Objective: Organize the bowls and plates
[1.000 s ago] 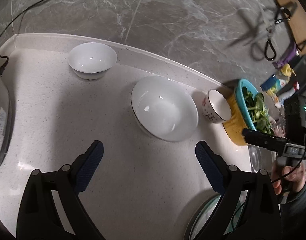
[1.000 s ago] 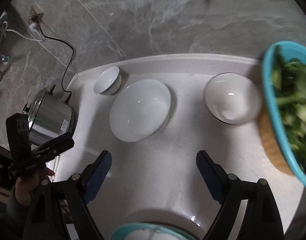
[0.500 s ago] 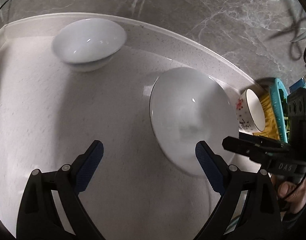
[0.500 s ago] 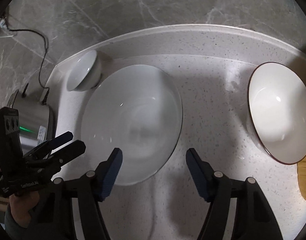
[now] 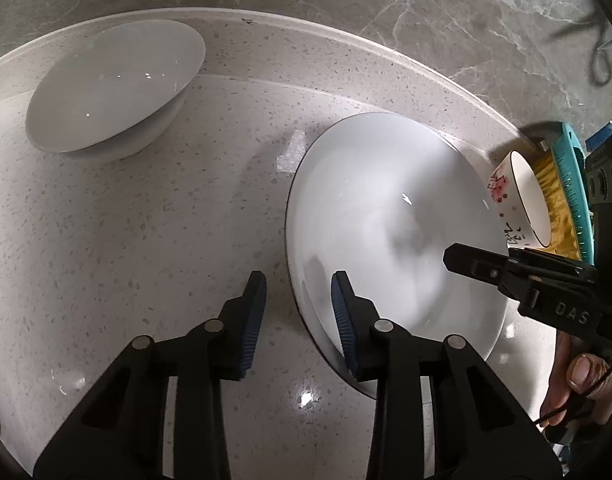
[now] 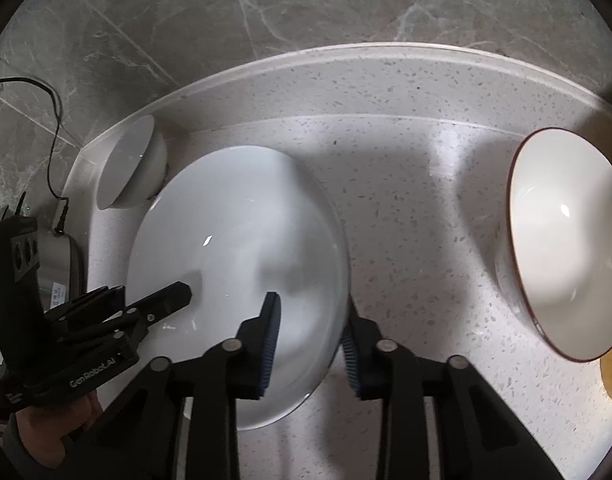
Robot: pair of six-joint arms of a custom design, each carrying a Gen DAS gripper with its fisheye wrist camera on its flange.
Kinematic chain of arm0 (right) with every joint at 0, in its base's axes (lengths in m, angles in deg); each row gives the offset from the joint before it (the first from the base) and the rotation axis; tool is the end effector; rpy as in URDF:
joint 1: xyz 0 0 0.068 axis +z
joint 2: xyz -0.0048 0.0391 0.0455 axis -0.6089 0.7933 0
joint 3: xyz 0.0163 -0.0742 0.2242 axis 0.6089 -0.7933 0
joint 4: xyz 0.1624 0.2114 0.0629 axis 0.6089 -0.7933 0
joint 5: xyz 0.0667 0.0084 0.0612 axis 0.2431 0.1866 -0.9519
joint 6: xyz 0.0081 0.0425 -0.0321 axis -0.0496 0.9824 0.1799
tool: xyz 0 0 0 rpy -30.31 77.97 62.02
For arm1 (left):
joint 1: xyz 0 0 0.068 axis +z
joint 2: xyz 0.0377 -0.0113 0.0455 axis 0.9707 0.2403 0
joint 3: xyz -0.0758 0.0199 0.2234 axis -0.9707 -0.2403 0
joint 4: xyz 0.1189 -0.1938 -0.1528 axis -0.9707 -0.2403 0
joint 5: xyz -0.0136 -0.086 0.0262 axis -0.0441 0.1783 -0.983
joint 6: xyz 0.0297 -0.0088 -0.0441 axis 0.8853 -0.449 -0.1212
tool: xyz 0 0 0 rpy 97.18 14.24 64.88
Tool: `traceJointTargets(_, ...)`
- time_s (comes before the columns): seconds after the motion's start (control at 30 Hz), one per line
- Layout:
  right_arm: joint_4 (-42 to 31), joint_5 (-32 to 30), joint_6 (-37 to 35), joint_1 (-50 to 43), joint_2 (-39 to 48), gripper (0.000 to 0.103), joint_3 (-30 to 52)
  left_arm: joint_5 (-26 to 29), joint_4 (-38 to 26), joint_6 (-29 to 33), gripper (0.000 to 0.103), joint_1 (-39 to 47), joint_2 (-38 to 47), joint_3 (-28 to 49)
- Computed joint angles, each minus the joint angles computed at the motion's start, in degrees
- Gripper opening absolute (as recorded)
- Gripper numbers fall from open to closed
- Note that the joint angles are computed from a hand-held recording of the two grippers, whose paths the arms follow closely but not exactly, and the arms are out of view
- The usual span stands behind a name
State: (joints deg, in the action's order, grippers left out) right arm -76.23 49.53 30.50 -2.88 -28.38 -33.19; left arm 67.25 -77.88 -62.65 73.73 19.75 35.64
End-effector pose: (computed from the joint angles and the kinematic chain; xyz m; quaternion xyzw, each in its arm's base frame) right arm 0.1600 0.1139 0.2388 0.0277 0.9717 0.1694 0.1625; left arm 0.3420 -0.0254 0.1460 0.0871 0.9720 -0.1557 0.1531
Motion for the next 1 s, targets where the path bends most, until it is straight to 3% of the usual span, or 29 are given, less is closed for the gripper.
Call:
traceJointTargets(0.1,-0.5,0.9,-0.9,-0.4,0.7,0.013,0.3,0.4,0.7,0.1,0.019,-0.6,0.0,-0.3)
traceJointTargets(0.57,-0.9,2.5,0.2,2.5,0.6,0.013,1.4,-2.1,1.3,0.2,0.012,-0.9,-3.1,-3.4)
traceJointTargets(1.0,-3.2,5.7,8.9,16.0,-1.9,0.012,1.8,-2.0,-3.6,3.9,0.012,4.0,-18.9,-14.3)
